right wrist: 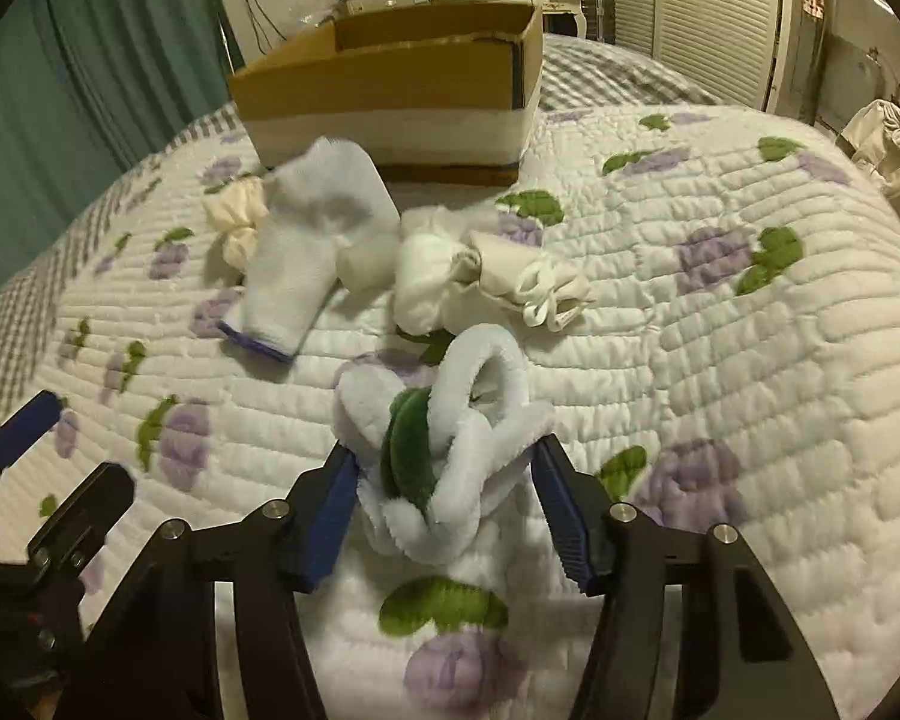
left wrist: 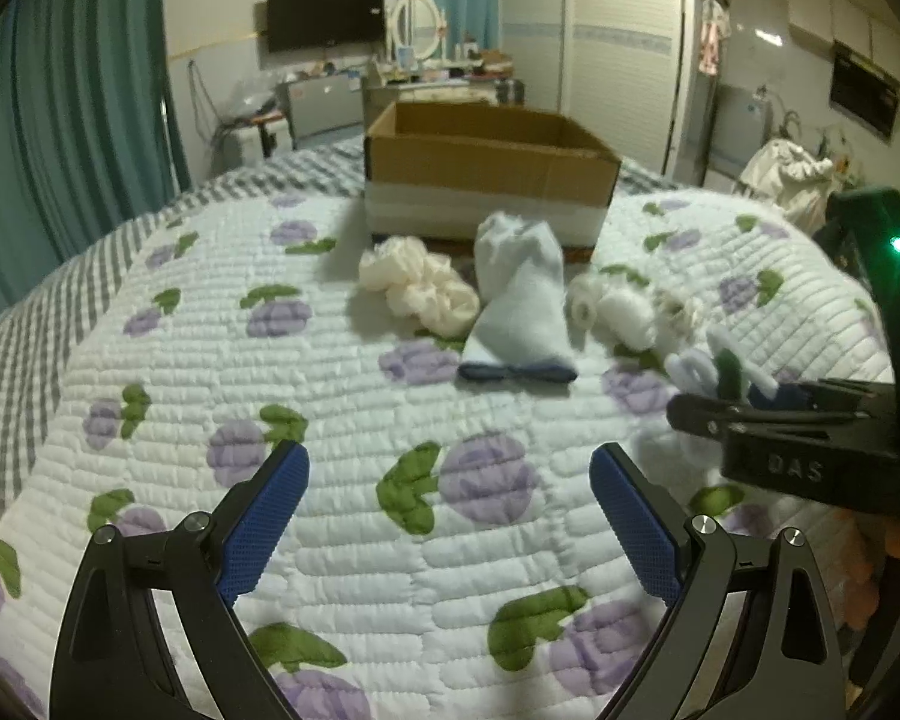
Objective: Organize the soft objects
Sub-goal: 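Grasp the white rolled sock bundle with the right gripper, then grasp the white sock with the left gripper, then carry both socks over the box and open both grippers to drop them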
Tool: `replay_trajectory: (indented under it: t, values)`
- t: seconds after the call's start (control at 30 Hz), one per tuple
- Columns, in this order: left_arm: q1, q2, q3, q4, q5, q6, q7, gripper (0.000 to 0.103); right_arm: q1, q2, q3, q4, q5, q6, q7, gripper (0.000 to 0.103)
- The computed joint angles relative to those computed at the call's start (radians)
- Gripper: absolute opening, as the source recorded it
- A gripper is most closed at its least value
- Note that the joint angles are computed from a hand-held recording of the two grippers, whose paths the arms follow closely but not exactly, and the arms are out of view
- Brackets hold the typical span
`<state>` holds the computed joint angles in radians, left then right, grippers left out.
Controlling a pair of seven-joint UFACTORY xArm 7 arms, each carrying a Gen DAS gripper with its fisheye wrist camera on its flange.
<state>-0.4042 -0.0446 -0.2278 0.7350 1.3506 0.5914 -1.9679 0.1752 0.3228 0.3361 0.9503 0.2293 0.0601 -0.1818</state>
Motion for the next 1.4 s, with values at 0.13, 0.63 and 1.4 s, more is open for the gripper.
replay_trajectory:
  t: [0.13, 0.63, 1.4]
  values:
    - [0.009, -0.013, 0.004, 0.020, 0.006, -0.004, 0.017, 0.096, -0.081, -0.087, 0.091, -0.046, 0.071, -0.013, -0.085, 0.057]
    - [0.042, 0.261, 0.117, 0.332, 0.057, -0.105, 0.108, 0.091, 0.119, 0.096, -0.168, 0.328, -0.164, 0.074, -0.054, 0.057]
    - [-0.056, 0.273, 0.235, 0.357, -0.114, -0.202, 0.298, 0.043, 0.028, 0.113, -0.105, 0.351, -0.130, 0.098, -0.113, 0.057]
